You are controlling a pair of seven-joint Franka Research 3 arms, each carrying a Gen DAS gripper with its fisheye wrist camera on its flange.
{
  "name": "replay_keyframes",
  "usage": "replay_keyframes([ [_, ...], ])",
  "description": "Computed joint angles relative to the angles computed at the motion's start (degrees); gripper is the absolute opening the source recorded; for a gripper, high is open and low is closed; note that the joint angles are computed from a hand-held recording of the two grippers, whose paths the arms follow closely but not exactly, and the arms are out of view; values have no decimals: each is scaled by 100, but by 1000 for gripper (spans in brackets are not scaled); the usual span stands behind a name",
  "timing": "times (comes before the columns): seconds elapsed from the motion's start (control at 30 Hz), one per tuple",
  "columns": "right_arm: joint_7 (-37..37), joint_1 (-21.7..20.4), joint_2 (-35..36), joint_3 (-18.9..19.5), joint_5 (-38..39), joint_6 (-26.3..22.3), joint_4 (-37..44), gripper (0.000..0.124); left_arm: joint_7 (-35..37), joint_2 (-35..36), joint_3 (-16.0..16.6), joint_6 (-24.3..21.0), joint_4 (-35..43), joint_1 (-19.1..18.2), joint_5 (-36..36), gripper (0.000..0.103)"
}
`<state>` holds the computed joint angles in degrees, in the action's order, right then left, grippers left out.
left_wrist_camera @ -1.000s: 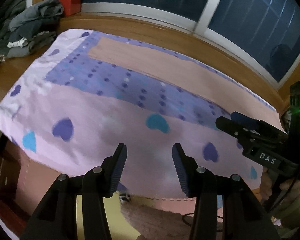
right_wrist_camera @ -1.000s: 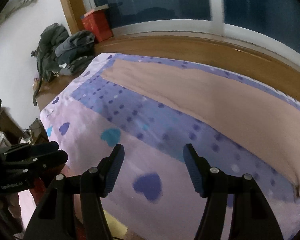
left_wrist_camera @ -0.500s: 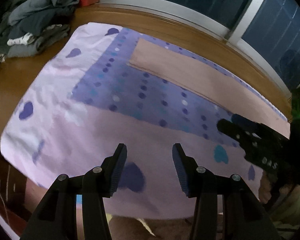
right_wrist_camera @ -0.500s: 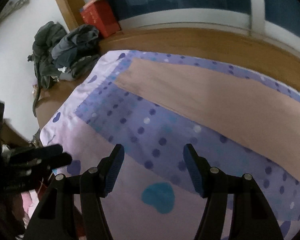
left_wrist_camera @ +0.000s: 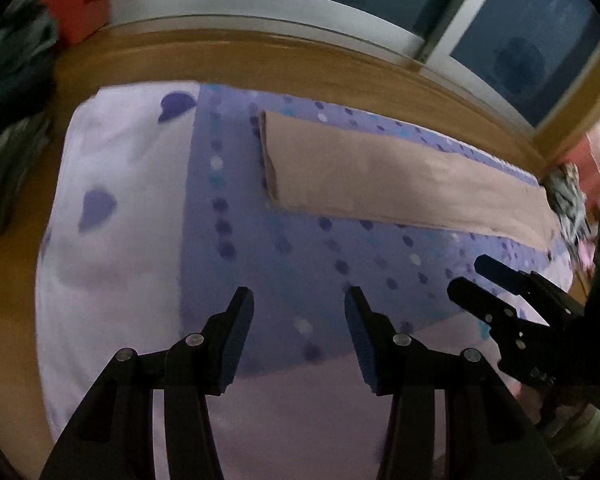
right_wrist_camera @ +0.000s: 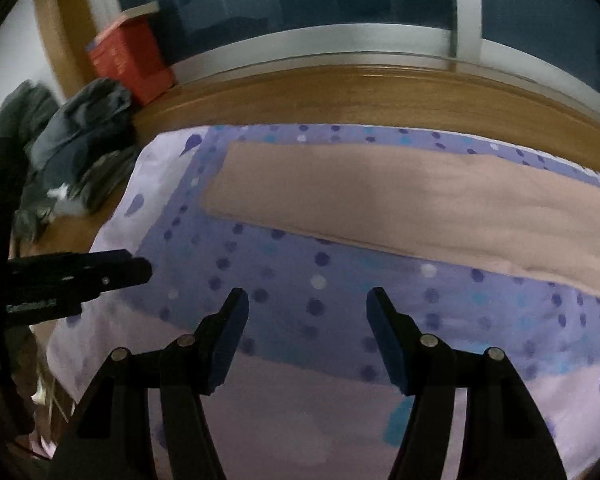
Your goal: Fold clothes
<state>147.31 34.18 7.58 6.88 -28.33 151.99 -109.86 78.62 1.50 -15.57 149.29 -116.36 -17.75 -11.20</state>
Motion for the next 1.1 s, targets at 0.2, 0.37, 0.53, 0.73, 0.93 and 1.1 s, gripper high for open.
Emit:
replay_keyframes([
  [0.2,625,487,962,-163,-287,-568,1366,62,1287,233,68,-116,234,292,-780,48],
  [0.37,-75,838,1845,-362,-242,-1106,2618,62,1462,320,98,-99,236,466,-1045,48],
  [0.53,-634,1016,2573,-576,133,-1341,3529,62,1710,421,76,-119,225,607,-1393,48],
  [0.73,-1173,1148,3289,-830,575,-1867,4549,62,1945,401,39,43,42,694,-1800,48],
  [0.93,-1362,1300,3581,-1063,518,-2041,4969,62,1980,357,57,208,-48,674,-1888,48],
  [1.1,-1149,1454,3845,-1272,383,-2555,5473,32,1913,412,60,234,33,675,-1841,48],
])
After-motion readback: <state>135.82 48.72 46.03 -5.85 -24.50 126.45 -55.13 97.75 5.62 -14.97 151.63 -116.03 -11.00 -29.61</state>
